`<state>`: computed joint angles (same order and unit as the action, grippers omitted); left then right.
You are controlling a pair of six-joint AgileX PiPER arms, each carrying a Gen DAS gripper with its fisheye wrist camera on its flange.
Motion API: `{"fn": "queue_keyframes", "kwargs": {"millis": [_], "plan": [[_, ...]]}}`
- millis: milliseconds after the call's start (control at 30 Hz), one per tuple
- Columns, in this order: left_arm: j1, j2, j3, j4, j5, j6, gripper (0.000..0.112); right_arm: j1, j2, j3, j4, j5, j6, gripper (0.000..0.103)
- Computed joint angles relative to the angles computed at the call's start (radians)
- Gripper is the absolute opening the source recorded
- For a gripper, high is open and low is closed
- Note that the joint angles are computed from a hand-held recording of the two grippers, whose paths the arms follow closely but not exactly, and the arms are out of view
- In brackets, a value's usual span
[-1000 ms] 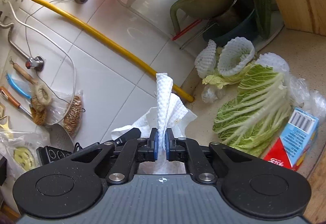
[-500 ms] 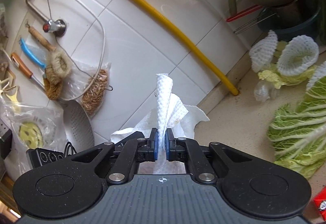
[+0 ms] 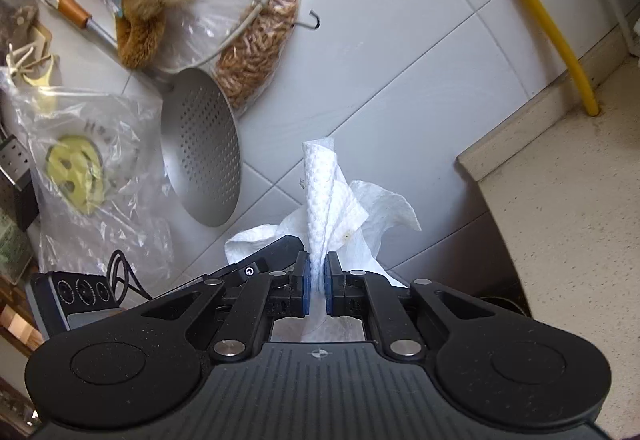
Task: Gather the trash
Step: 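Carry both held paper towels down toward the trash bin under the counter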
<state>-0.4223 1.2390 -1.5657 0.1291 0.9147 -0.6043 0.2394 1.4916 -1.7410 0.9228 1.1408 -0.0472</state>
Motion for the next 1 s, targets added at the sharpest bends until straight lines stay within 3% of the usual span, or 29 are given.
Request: {"fn": "queue_keyframes", "kwargs": {"millis": [267,533,1000], "plan": [[0.009,-0.062,0.074,0.063,0.035,-0.039,0.002,0.116,0.051,-0.057,-0.058,0.001,0.068,0.01],[0.077,-0.105,0.153,0.012,0.028,-0.002,0.002,0.17,0.067,-0.048,-0.109,-0.026,0.111,0.01],[0.157,-0.023,0.285,-0.086,-0.02,0.068,0.002,0.228,0.162,-0.007,-0.204,-0.084,0.139,0.011]]}}
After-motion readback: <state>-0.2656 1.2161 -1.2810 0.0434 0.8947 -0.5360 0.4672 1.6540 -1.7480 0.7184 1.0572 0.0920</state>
